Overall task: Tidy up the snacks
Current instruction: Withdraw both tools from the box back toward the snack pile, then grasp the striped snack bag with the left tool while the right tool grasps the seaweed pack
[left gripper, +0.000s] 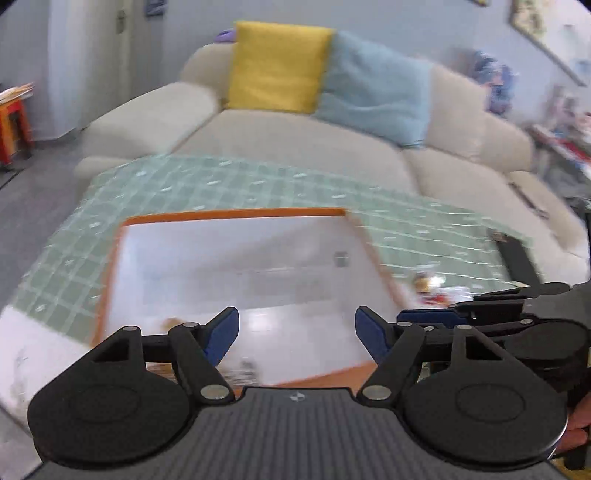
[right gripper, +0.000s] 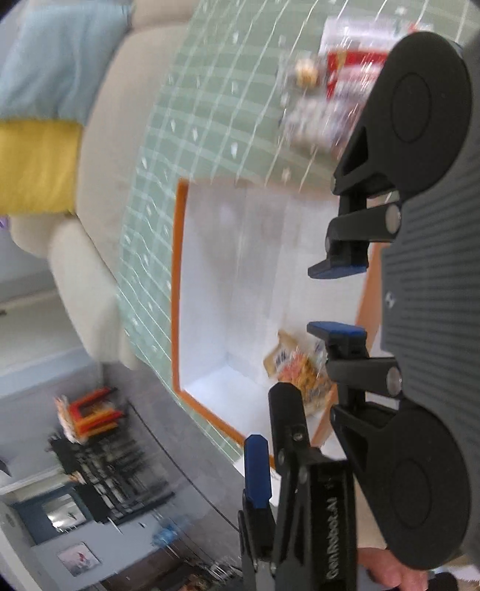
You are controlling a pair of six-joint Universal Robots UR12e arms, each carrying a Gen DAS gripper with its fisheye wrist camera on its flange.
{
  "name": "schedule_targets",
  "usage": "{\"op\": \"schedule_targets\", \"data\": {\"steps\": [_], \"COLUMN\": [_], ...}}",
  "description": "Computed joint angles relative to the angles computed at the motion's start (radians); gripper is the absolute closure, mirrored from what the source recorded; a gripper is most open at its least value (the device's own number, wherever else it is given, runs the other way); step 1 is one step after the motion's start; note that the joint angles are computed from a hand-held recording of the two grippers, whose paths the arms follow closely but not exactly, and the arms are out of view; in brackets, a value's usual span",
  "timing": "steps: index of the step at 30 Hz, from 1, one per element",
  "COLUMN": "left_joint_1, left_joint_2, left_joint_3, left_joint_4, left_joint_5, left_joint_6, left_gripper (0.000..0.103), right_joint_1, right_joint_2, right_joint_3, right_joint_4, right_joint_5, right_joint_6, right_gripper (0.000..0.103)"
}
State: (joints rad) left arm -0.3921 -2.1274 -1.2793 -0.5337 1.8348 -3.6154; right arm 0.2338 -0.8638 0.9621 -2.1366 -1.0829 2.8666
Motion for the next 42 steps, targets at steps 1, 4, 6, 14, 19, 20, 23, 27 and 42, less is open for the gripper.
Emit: {"op": "schedule_targets", "data": {"steps": [1,4,6,14,19,20,23,27,42], "left_joint_1": [-0.005,-0.024,-0.035,-0.07,-0.077,-0.077,-0.076,-0.078,-0.068], "left_joint_2": [-0.006,-0.022,-0.034,-0.096,-0.133,-0.14,-0.165,-0.194,-0.32], "left_joint_3": [0.004,0.01,0.013,0.06,0.086,0.092,0.129,0.181,0.402], "left_joint_4": [0.017,0.061,0.08,0.029,0.025,0.026,0.006,-0.025,-0.258], "left_joint_5": [-0.015,-0.055,-0.085,-0.158,-0.209,-0.223,-0.251,-0.262,-0.303], "left_joint_6": [0.016,0.067,0.091,0.203,0.231,0.215,0.158,0.112,-0.05], "left_gripper": [0.019,0.019,0.019,0.022,0.022,0.022,0.022,0.017,0.017], "right_joint_1": [-0.008,-0.029,-0.041,-0.08,-0.104,-0.109,-0.122,-0.118,-0.131], "right_joint_2": [-0.023,-0.087,-0.119,-0.206,-0.213,-0.213,-0.204,-0.181,-0.116], "right_joint_3": [0.042,0.163,0.228,0.416,0.457,0.462,0.46,0.431,0.35], "right_joint_4": [-0.043,-0.168,-0.222,-0.333,-0.325,-0.325,-0.346,-0.297,-0.165], "right_joint_5": [-0.013,-0.075,-0.111,-0.261,-0.306,-0.301,-0.296,-0.354,-0.326], "right_joint_6": [0.003,0.006,0.019,0.03,0.111,0.139,0.211,0.273,0.413], "right_gripper": [0.08,0.074,0.072,0.062,0.057,0.057,0.049,0.047,0.044]}}
